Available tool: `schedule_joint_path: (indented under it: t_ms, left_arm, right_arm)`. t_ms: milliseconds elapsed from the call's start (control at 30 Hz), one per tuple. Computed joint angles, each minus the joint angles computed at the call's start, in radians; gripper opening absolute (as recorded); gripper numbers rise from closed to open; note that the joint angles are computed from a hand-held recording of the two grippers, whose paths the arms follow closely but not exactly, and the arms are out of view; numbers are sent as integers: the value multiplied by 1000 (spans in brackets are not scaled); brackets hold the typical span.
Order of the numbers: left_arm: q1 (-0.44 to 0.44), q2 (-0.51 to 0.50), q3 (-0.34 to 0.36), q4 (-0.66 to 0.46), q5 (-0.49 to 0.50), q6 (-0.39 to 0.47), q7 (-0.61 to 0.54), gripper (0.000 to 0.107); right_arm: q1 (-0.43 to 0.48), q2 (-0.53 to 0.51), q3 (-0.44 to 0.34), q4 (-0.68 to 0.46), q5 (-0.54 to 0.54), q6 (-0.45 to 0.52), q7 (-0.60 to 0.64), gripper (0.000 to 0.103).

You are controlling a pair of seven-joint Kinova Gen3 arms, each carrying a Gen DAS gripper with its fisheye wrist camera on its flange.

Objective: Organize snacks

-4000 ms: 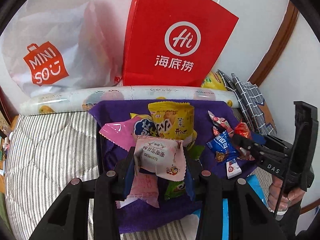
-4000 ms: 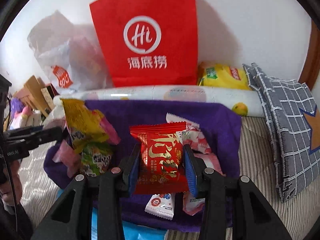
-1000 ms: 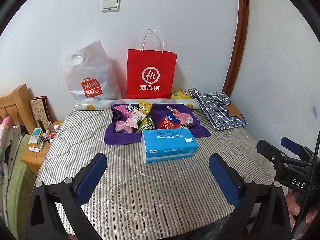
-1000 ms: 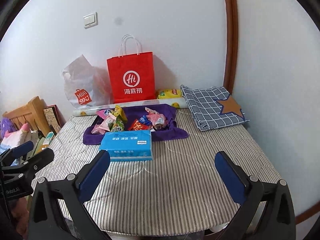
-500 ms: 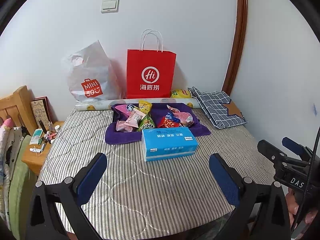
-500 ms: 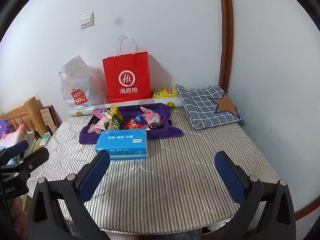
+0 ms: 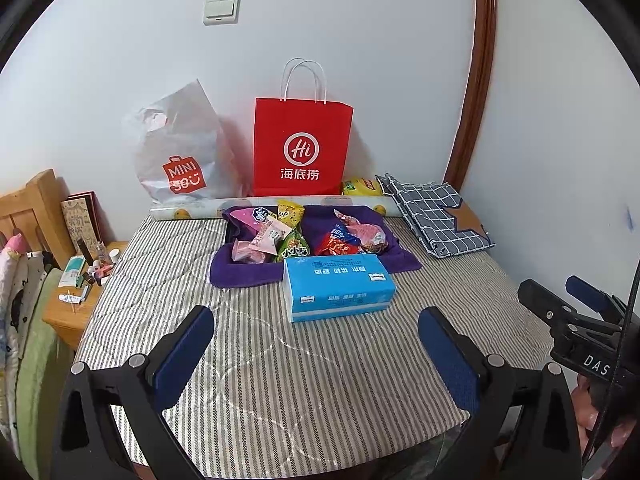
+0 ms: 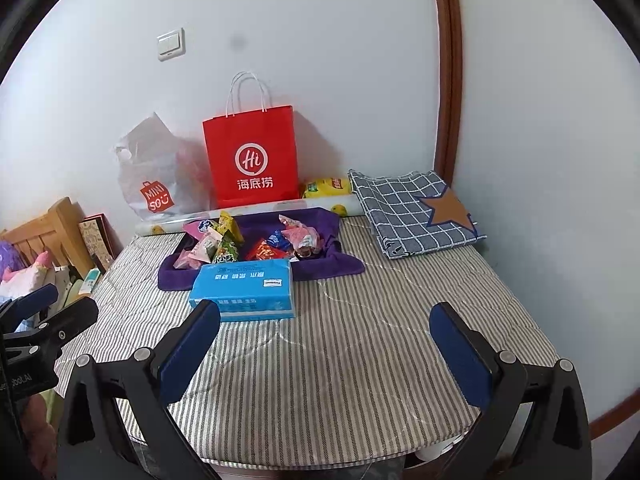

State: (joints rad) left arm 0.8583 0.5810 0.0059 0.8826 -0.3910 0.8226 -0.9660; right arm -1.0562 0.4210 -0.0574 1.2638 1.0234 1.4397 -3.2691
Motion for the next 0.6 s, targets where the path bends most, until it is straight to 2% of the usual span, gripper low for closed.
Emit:
schedule_joint_path:
  t_ms: [600]
  left_arm:
    - [-2,-4,-1,12,-6,-7,5,103]
  right_arm:
    - [-2,-2,-4,6,3,1,-13,103]
